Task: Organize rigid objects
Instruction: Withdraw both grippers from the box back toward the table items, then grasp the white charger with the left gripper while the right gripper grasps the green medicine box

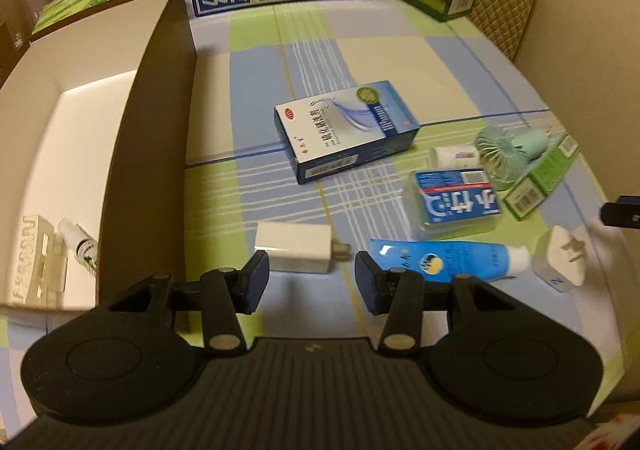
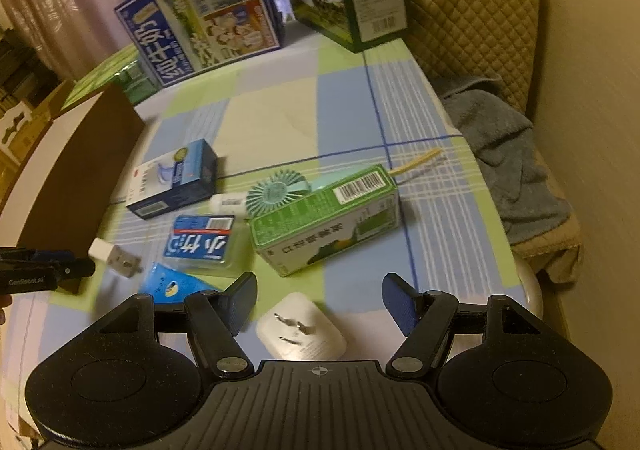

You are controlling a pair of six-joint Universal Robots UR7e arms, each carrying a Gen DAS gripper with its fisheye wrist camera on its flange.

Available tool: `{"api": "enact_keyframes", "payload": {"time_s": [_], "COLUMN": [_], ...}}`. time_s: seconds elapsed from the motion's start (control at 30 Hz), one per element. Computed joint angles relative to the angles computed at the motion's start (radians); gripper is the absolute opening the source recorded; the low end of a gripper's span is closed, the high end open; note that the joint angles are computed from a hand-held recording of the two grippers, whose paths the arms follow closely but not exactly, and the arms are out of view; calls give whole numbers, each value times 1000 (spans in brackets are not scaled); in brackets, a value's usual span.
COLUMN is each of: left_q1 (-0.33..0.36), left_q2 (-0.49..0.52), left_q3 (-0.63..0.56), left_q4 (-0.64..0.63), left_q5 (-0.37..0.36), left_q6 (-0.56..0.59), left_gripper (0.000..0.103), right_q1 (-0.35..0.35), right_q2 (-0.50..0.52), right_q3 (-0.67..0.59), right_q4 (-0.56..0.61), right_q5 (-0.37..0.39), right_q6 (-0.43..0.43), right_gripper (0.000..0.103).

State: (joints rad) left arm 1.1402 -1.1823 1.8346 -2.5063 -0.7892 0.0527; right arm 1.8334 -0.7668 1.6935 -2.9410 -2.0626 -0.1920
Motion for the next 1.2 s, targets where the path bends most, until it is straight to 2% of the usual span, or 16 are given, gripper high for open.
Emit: {"api": "enact_keyframes", "payload": {"time_s": [0.37,0.7,0.83,0.93,1.0,1.1,1.2], "left_q1": [35,45,52,58,61,61,60], "left_q2": [64,73,70,82,88,96,89], "left_q3": [-85,-114,-117,-136,-140,-136,-121], "left_q4": [43,96,116,145,140,132,117], "left_q5": [6,-3,-14,-13,-14,-2,2], "left_q6": [39,59,13,-76,-110,-106,-83], "left_gripper": [43,49,49,49,45,31,28], "right_q1": [-10,-7,-8,-9,-9,-10,-11], "right_q2": [10,27,31,34,35,33,30], "right_q3": [-17,-43,-47,-51,-52,-51,-48], "right_q4": [8,20,26,34,36,39,43], "right_q5": [-42,-41,-42,-41,-40,-39,-35], "right_q6": [46,53,59,66,67,66,65], "right_gripper": [67,67,67,67,67,67,67]}}
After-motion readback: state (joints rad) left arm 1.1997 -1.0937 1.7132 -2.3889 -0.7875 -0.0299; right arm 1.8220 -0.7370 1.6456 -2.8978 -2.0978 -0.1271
